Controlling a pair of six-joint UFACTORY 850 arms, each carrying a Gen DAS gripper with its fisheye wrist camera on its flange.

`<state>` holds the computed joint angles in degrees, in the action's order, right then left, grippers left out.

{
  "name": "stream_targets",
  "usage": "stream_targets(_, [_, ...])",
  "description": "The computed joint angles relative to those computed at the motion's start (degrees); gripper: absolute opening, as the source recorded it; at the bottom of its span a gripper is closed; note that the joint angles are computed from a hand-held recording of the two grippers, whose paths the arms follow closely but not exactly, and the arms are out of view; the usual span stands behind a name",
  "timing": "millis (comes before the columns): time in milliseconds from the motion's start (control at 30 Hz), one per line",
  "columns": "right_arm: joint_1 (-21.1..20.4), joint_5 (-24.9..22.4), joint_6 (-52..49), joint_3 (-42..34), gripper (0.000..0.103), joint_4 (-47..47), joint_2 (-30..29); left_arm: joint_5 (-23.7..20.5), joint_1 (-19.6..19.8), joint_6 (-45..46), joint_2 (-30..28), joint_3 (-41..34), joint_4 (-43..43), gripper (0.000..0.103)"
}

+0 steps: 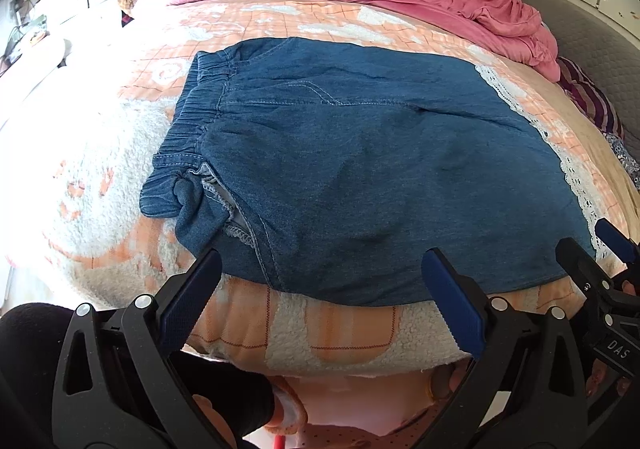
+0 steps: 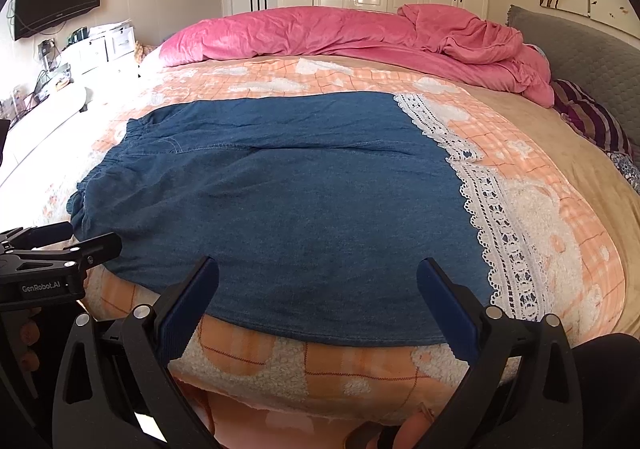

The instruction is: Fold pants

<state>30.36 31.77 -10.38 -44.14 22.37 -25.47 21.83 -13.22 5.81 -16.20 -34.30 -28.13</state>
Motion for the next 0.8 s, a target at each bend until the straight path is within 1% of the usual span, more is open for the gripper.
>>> stream_targets(800, [-0.18, -0.54, 0.09, -0.42, 0.099, -0.16, -0.54, 0.10, 0.21, 0.42, 0.13, 0.05, -0.54, 0.094])
